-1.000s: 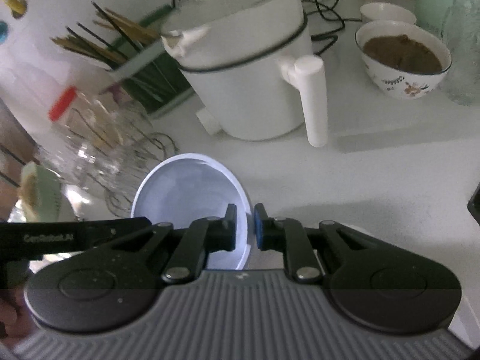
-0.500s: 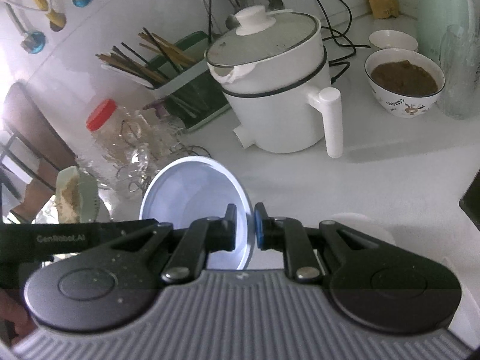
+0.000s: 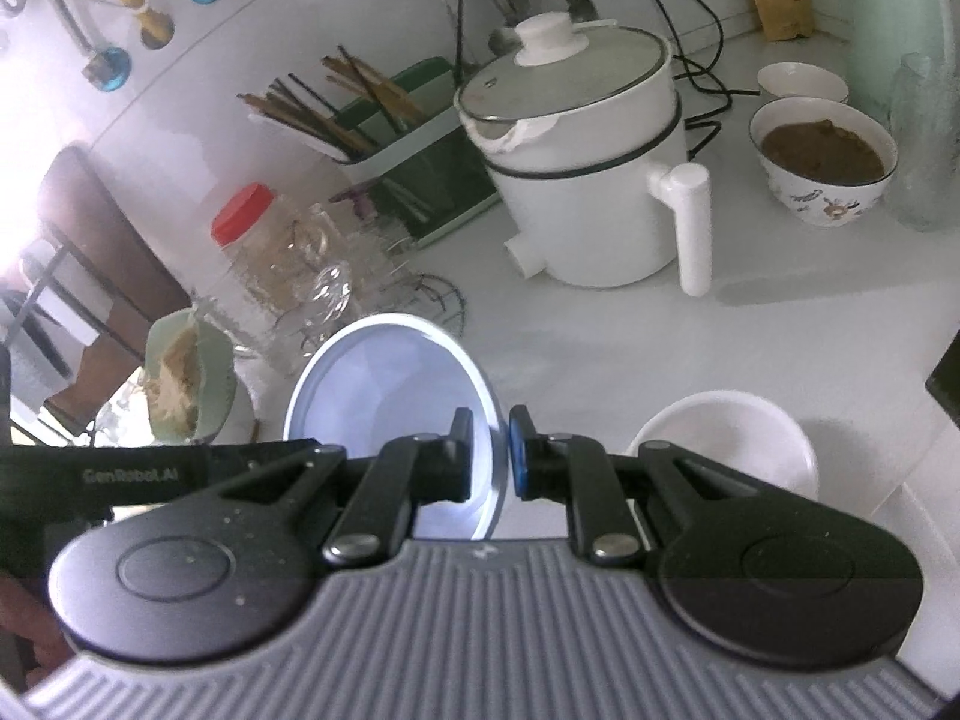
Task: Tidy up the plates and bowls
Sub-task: 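Lift the second blue bowl with both grippers over the first blue bowl, then lower the bowl into the first blue bowl and open both grippers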
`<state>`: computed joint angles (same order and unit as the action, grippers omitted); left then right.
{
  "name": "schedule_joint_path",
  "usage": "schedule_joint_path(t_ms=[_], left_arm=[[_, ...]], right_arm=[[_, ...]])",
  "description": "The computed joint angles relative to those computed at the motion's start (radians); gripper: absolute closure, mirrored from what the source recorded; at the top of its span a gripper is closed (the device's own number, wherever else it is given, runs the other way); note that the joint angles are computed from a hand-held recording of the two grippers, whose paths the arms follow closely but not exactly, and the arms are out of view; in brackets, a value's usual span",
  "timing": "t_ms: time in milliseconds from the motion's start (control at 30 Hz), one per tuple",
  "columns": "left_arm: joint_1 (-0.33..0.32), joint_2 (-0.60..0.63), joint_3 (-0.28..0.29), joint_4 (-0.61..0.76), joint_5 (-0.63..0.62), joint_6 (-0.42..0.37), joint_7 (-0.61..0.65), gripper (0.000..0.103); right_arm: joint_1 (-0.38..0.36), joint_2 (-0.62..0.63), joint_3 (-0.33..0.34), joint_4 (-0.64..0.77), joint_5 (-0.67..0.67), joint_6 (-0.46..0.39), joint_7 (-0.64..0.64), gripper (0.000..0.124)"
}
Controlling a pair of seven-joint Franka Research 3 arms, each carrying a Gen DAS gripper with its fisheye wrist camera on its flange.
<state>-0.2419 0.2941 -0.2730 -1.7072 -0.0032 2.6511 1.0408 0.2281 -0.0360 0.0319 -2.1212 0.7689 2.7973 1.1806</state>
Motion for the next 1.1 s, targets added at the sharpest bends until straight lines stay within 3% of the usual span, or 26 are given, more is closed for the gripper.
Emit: schedule_joint_path(t_ms=[467, 1100], left_arm=[[0.014, -0.165, 0.023, -0.223, -0.013, 0.035, -0.067, 0.089], [-0.003, -0.202, 0.035, -0.330, 0.043, -0.058, -0.233, 0.089]], right_arm=[[0.055, -0.043, 0.023, -0.049, -0.069, 0.012, -0.003, 0.109], [0.054, 0.018, 0.034, -0.011, -0.203, -0.214, 0.166, 0.106]])
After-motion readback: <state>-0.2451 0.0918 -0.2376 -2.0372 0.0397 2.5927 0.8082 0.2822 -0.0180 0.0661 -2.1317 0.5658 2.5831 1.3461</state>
